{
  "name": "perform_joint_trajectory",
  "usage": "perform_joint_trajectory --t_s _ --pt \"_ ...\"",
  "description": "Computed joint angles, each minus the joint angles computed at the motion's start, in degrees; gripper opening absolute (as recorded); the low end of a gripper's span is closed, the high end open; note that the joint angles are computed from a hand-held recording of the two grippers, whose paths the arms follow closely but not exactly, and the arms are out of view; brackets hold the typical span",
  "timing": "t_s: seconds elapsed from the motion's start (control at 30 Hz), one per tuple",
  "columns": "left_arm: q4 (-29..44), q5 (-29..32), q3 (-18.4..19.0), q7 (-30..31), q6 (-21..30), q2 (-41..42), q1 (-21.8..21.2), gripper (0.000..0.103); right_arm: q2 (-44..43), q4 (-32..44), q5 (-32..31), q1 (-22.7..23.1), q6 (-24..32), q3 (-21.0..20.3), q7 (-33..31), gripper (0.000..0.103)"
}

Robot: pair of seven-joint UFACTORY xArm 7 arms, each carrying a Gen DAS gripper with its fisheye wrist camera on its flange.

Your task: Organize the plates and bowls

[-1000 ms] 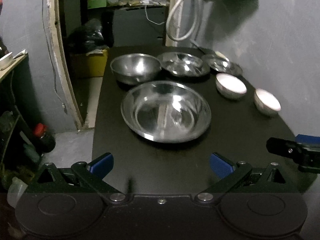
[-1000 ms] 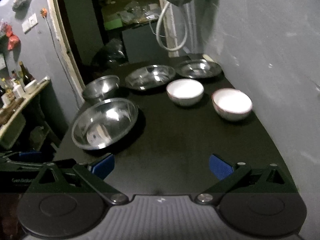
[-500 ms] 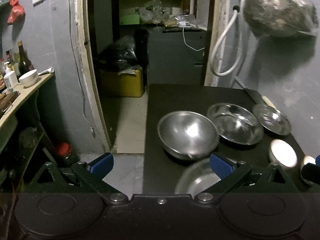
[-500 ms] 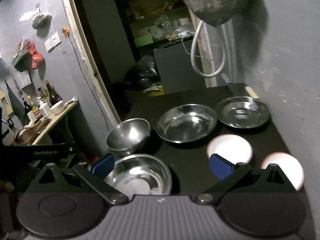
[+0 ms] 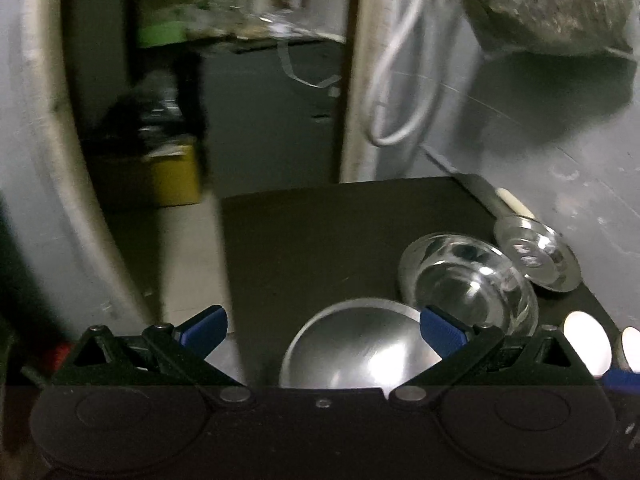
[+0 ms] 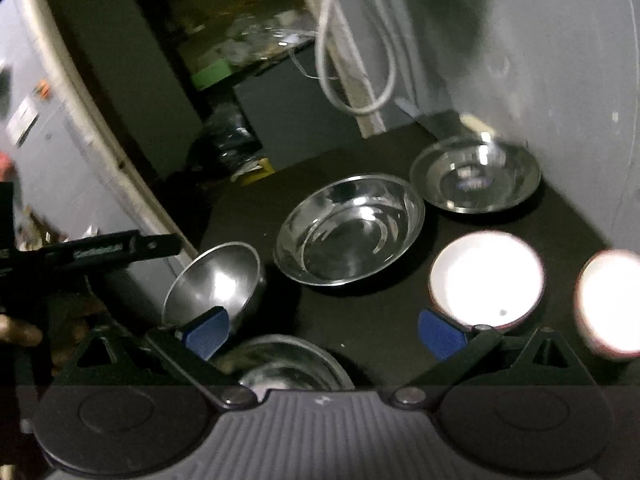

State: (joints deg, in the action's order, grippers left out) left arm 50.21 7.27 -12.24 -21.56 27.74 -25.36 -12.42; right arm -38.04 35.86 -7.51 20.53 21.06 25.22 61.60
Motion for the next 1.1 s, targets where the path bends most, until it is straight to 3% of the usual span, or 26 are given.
perform_joint_trajectory --t_s 0.17,0.27,0.4,0.67,0.87,0.93,1.1 --pt "11.3 -11.17 5.75 13.52 -0.87 15.16 -6.13 0.102 5.19 -0.63 -0.17 -6.62 -8.12 3.2 8.22 0.103" --pt "17.81 -15.11 5.4 17.02 1.7 22.05 -5.96 0.102 7.94 -0.33 -1.89 -11.28 -10.83 6.04 13.55 0.098" --pt "24.84 -13.79 4.25 16.97 7.17 28.86 -5.24 0.1 10.0 1.88 -6.57 -16.97 -10.09 10.45 19.05 0.093" --pt "27.09 -15.42 3.33 19.9 10.39 31.78 -4.77 0.08 14.36 6.87 -14.25 -16.95 -6.3 10.51 22.63 0.084" --pt "28.33 -16.28 3.18 21.15 10.53 32.68 -4.8 0.063 18.88 13.1 -19.21 -13.29 4.61 8.46 21.67 0.08" --pt "28.99 -15.78 3.18 21.25 10.6 33.22 -4.97 0.05 19.89 14.14 -20.43 -12.08 6.31 7.32 21.8 0.075" --pt "30.48 -15.8 2.95 22.4 11.24 34.31 -5.13 0.036 22.05 15.82 -23.23 -9.27 9.63 4.43 22.28 0.063"
